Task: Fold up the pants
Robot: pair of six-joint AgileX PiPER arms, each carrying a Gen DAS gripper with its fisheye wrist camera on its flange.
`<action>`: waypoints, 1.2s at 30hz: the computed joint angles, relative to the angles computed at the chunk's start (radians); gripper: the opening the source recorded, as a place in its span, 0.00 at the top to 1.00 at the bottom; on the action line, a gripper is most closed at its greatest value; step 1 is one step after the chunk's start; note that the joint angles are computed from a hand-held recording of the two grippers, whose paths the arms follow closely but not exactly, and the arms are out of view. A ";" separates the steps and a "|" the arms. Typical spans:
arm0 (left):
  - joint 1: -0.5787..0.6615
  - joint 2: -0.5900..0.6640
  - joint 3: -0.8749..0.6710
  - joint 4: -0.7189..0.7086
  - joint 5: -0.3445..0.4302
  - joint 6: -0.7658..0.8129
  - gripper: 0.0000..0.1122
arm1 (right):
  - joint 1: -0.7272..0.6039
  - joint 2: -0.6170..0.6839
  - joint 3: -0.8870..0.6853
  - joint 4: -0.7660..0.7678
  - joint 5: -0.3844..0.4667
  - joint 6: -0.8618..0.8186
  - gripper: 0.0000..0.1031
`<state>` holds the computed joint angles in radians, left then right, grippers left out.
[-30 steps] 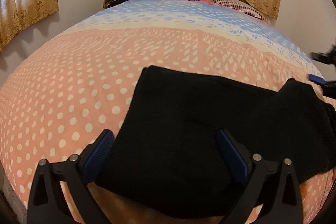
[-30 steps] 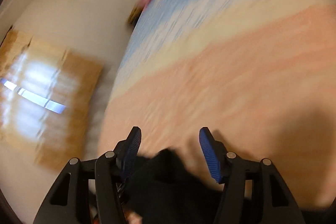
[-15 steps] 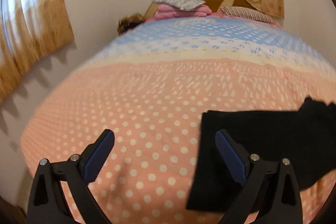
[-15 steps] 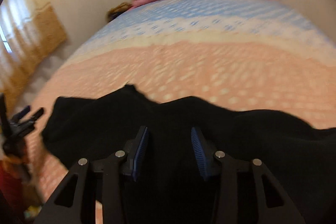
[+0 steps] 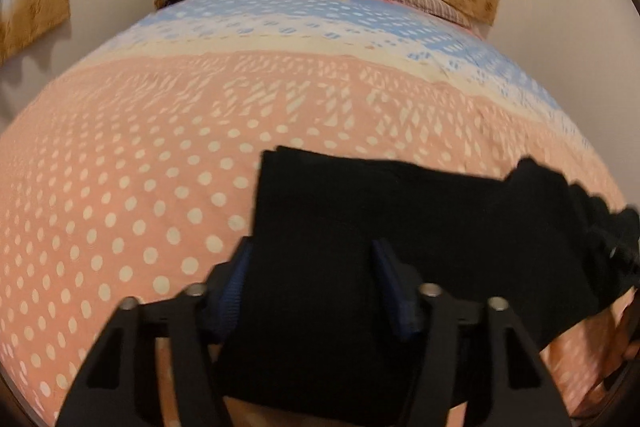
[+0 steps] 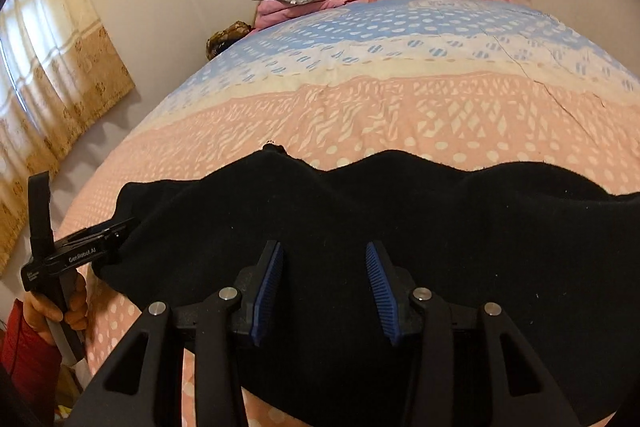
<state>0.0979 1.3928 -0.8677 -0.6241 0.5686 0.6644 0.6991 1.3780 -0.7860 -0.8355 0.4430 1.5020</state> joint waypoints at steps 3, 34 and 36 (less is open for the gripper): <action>0.079 0.012 -0.016 -0.170 0.117 0.107 0.74 | 0.026 0.004 0.001 -0.059 0.017 0.065 0.56; -0.290 -0.119 0.051 1.037 -0.233 -1.116 0.36 | -0.019 -0.463 0.158 -0.017 0.317 0.126 0.55; -0.317 -0.065 0.069 1.068 -0.260 -1.172 0.36 | -0.059 -0.626 0.207 -0.021 0.434 0.116 0.55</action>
